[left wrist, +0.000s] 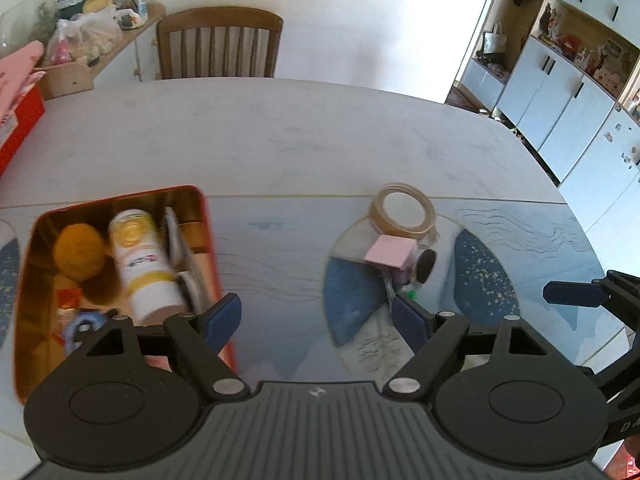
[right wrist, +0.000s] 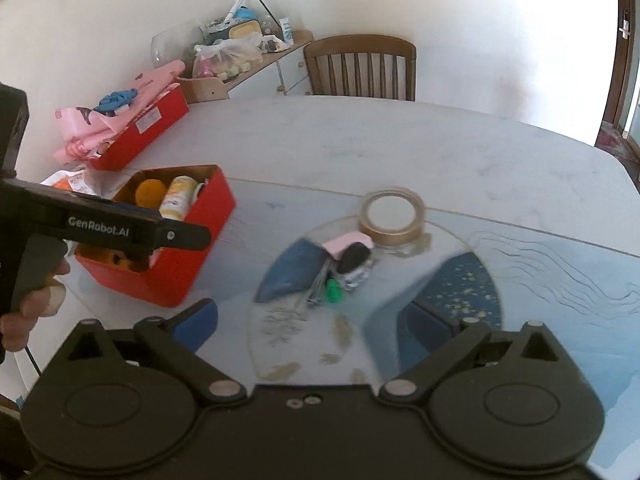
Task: Organize rigid objects
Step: 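Move both tools back over the blue mat, then grasp the pink sponge with the left tool while the right grasps the small blue-labelled jar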
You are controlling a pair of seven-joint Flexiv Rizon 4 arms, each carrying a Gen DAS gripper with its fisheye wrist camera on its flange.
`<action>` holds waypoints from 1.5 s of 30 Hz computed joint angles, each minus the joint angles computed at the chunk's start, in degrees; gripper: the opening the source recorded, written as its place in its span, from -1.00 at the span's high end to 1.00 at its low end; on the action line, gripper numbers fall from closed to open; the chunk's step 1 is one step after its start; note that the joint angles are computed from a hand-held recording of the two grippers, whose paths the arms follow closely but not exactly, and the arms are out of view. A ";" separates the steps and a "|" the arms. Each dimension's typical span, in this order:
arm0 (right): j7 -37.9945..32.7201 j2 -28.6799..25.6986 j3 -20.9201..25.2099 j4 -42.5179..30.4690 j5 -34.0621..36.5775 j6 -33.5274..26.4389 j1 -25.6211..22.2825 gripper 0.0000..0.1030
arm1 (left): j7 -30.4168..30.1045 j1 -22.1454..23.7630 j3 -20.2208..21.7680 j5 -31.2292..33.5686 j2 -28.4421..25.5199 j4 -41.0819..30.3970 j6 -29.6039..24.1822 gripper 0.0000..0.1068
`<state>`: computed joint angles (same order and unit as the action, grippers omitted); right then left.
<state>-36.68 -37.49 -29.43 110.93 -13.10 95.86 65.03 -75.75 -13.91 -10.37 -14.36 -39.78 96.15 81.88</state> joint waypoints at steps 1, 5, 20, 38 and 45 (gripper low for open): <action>-0.36 0.26 0.45 0.43 -0.03 0.37 -0.63 -0.96 | -0.50 -0.90 0.80 0.27 -0.50 -0.83 -0.37 -0.54; -2.84 0.86 2.55 1.41 -0.18 1.10 -3.29 -0.95 | -2.66 -4.39 3.94 1.92 -3.19 -5.39 -2.75 -0.54; -17.11 -3.43 20.86 -7.41 -5.60 -1.36 -22.64 -0.52 | -4.38 -5.95 3.47 3.18 -14.46 -22.39 -12.63 -0.54; -28.80 -11.89 27.19 -16.81 -8.77 -1.15 -29.24 0.13 | 2.52 -4.85 -0.03 0.73 -20.61 -30.03 -16.80 -0.52; -29.32 -12.08 25.54 -16.47 -7.15 -0.77 -27.92 0.34 | 5.19 -5.51 -0.13 0.15 -21.62 -31.69 -18.04 -0.05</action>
